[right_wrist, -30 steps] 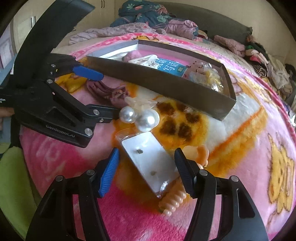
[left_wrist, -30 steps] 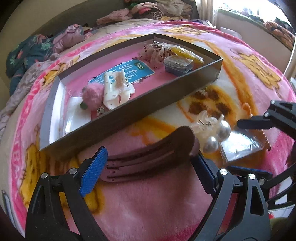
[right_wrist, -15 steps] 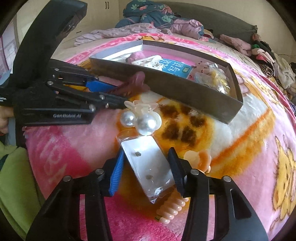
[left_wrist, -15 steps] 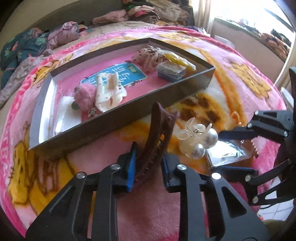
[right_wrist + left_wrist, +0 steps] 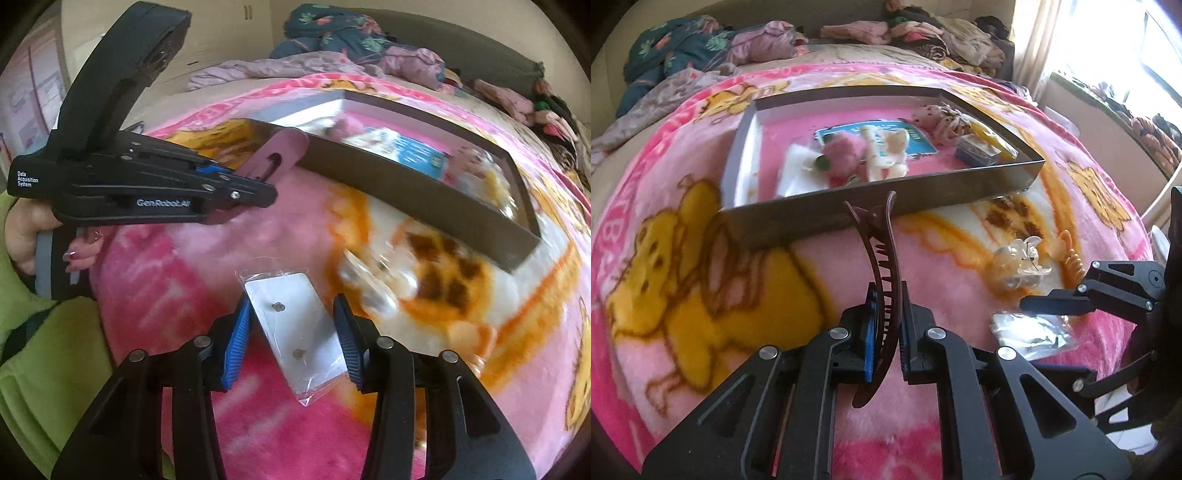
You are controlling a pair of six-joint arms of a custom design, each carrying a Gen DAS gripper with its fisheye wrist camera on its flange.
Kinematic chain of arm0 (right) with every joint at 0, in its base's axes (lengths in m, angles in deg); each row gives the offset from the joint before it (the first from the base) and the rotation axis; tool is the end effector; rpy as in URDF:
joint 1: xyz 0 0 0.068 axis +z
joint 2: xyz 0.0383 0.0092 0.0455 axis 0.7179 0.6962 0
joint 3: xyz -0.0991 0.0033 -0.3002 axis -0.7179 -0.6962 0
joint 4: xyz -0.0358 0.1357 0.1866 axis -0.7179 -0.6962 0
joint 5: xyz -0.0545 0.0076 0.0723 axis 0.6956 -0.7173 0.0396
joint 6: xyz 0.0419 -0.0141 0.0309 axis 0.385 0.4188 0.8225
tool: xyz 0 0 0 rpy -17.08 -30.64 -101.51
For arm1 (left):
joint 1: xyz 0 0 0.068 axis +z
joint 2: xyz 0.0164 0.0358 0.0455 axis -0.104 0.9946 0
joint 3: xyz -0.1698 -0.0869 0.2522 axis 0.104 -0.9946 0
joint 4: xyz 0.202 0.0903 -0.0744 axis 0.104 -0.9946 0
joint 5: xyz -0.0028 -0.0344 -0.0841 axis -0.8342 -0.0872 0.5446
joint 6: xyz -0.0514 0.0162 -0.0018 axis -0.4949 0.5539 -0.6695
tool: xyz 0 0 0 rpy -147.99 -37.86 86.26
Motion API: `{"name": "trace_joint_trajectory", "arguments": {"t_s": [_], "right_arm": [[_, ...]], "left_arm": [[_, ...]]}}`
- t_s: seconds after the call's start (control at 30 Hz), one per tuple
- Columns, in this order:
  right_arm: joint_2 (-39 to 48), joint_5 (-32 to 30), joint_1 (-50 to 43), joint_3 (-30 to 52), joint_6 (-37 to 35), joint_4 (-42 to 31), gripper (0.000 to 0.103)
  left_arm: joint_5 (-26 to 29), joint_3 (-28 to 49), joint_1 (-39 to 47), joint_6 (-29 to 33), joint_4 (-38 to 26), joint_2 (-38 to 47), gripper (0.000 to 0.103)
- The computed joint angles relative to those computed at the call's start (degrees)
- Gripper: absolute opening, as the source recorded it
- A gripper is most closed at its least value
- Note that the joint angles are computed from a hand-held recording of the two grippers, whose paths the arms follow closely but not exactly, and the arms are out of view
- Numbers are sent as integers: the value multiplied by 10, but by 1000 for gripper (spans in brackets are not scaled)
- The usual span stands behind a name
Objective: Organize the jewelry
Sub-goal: 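Grasp the brown claw clip with the left tool while the right tool grasps the earring card, then carry the claw clip and earring card over the brown tray with both tools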
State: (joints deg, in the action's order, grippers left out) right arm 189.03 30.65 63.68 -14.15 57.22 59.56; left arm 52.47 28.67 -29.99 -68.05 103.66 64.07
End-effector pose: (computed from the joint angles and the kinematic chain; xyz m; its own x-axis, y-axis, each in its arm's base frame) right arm 0.2326 0.0773 0.0936 -0.7283 -0.2780 -0.6263 -0.3770 0.9258 0.0275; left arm 0.3249 -0.1551 0.1129 -0.6522 0.4574 -0.6045 0.6439 0.7551 -0.1233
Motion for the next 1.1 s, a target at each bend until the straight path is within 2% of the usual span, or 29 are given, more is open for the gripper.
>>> {"name": "trace_joint_trajectory", "arguments": {"t_s": [0.23,0.5,1.1], "right_arm": [[-18,14,36,36,23,-39,43],[-40,30,30,70,48,-73,42],[-89,34,-63,134,40,-129,42]], "left_arm": [[19,-25,35,-5,10,-26,5],[33,-20,71,3,-16,-57,5],[40,77,92,-15,-92,-56,5]]}}
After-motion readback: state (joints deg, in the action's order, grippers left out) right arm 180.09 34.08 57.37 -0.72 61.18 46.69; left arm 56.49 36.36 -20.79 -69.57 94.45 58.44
